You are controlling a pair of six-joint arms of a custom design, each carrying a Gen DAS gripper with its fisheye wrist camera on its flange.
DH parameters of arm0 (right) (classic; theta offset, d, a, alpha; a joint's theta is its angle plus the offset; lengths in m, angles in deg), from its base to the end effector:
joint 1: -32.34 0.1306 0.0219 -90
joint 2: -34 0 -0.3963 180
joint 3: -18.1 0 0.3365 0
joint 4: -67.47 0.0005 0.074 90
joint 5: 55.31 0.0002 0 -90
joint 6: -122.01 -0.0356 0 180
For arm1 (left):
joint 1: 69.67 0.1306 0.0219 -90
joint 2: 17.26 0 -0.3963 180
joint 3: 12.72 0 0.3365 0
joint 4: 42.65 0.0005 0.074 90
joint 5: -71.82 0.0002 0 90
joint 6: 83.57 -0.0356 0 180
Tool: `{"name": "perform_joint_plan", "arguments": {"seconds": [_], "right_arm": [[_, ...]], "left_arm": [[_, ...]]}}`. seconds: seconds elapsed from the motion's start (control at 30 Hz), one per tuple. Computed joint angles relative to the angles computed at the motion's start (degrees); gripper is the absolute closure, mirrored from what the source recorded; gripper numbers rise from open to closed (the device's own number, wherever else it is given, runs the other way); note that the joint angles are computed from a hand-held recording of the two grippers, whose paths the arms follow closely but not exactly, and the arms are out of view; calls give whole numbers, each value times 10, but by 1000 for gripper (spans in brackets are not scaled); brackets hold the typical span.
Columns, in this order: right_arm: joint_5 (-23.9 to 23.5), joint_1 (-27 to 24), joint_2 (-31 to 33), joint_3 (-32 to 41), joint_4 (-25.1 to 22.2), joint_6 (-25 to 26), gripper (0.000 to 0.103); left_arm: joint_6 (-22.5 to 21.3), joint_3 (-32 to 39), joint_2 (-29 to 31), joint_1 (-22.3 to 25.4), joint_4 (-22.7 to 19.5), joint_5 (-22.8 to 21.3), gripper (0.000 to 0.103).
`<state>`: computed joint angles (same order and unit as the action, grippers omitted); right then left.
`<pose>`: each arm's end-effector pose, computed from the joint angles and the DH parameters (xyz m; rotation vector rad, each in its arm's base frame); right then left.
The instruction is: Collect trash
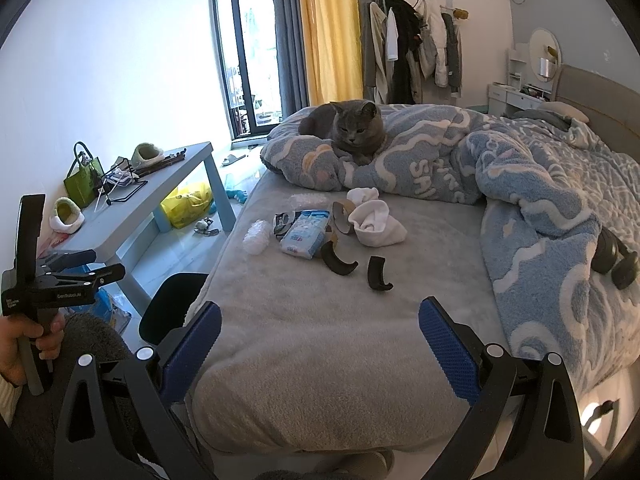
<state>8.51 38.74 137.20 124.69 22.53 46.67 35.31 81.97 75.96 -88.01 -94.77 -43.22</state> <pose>0.5225 0.0739 0.4659 -0.6378 2.1527 0.4455 0.4296 -0.1271 0.4526 -0.4006 2.3171 0.1413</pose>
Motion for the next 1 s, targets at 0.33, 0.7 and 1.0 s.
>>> {"name": "perform_joint_plan", "arguments": {"seconds": [0.33,0.7,1.0], "right_arm": [[-7,8,3,28,-24,-5,3],[42,26,49,64,-19,-13,3],[49,23,107,110,-29,-8,5]], "left_arm": [[-24,4,-8,-4,15,38,3],[-55,37,26,14,20,115,6],[-112,74,62,27,42,120,25]]}}
